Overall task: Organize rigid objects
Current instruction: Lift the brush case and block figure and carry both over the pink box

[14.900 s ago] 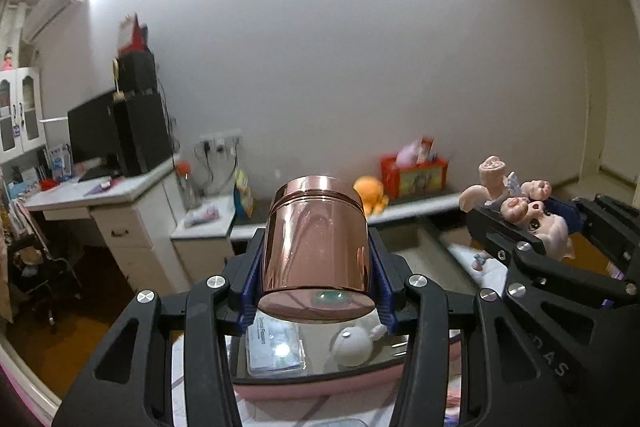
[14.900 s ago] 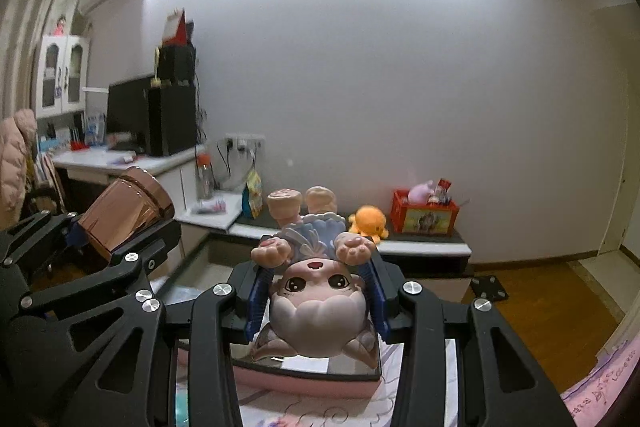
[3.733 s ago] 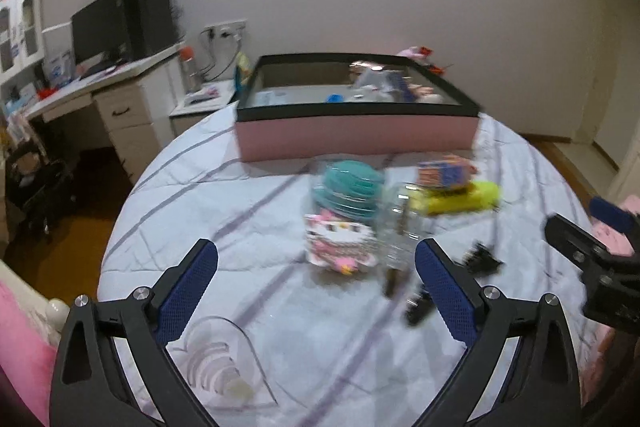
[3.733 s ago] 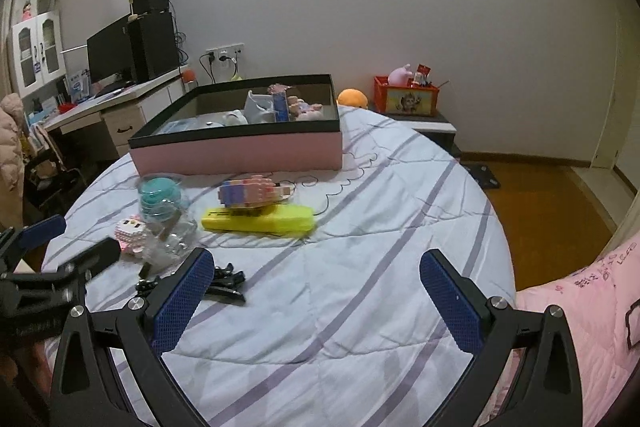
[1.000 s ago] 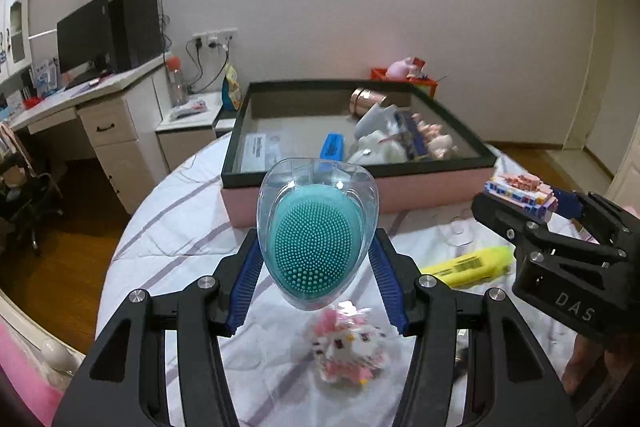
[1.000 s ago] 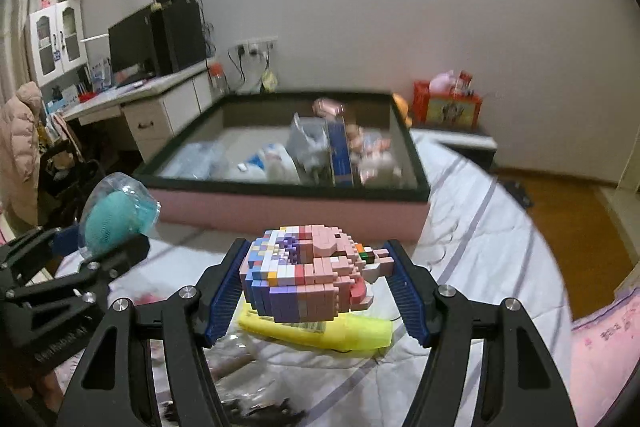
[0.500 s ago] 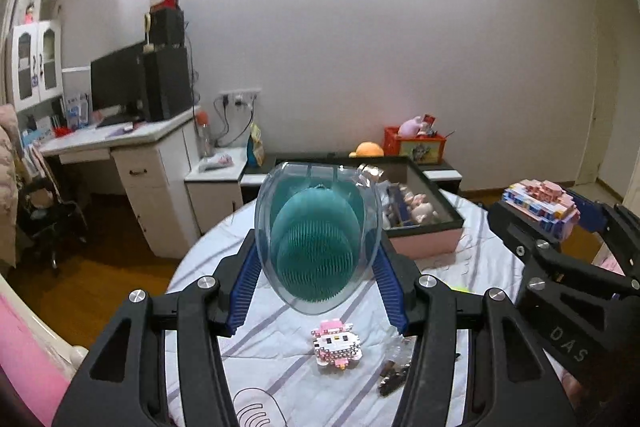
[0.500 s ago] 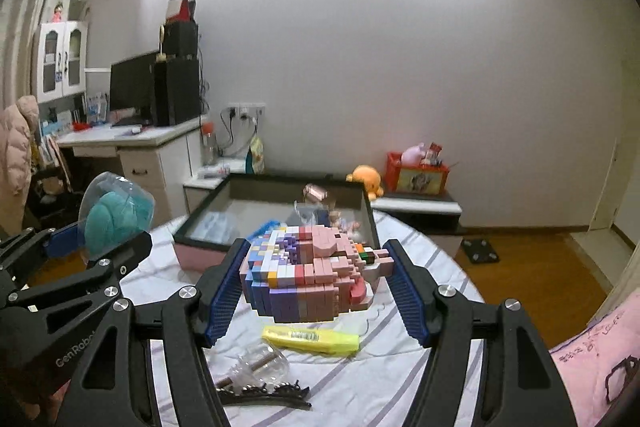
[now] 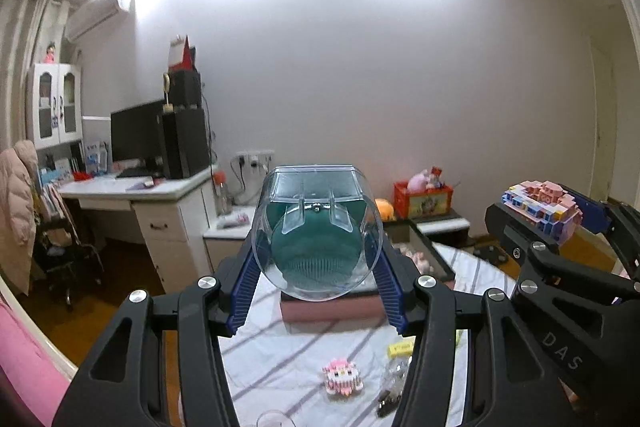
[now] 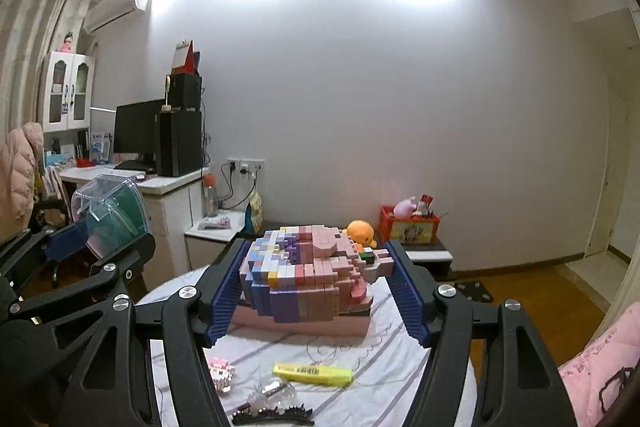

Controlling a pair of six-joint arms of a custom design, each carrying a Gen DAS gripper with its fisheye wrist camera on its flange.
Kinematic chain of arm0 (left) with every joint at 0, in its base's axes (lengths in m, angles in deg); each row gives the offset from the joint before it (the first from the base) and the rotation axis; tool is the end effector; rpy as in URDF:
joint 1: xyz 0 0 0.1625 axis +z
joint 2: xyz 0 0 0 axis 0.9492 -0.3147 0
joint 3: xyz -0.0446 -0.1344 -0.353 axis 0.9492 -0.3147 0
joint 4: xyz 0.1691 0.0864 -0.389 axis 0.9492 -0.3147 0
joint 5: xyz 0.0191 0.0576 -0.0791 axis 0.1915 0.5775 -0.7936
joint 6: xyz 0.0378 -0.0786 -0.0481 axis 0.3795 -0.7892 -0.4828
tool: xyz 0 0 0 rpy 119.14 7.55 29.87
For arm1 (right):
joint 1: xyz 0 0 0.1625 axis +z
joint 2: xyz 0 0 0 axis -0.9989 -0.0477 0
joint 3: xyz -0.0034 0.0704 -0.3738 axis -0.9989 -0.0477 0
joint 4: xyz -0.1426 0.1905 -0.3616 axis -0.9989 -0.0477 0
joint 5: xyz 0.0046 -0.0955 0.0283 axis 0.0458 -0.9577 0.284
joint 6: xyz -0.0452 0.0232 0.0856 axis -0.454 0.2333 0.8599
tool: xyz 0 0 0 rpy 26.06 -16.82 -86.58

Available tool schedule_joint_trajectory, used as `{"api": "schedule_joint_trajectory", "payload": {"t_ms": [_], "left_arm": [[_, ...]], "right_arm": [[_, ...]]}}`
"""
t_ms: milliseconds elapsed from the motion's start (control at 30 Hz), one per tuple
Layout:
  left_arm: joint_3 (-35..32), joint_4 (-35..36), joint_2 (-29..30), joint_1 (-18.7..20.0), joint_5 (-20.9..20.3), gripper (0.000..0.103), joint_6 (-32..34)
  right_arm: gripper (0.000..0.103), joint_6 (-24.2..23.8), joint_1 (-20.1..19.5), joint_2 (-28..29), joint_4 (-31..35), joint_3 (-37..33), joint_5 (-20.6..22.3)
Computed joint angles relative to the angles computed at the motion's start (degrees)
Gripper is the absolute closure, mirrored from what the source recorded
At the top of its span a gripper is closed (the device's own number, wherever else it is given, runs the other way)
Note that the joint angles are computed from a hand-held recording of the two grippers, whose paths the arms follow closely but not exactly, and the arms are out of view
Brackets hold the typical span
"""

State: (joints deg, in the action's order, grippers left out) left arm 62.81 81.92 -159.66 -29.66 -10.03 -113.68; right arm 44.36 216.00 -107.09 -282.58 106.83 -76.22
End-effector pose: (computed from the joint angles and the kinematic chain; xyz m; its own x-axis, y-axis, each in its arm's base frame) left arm -0.1709 -0.4321 0.3370 -0.6526 0.1774 -0.7367 0.7571 0.1911 -0.6247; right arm 0.4235 -0.4366 0.0745 -0.6658 0.1019 0.7392 -0.7201 0.1719 -0.6723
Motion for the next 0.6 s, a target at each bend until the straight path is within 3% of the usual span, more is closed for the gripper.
{"api": "schedule_joint_trajectory", "payload": {"t_ms": [200, 600], "left_arm": [[0.3, -3.1, -0.2, -0.6, 0.4, 0.049, 3.2], [-3.9, -8.0, 4.6, 2.9, 5.5, 0.049, 8.2]], "right_arm": [[0.034, -2.1, 0.6, 0.3, -1.9, -1.4, 1.3], [0.034, -3.5, -1.1, 0.7, -2.5, -4.5, 4.2]]}}
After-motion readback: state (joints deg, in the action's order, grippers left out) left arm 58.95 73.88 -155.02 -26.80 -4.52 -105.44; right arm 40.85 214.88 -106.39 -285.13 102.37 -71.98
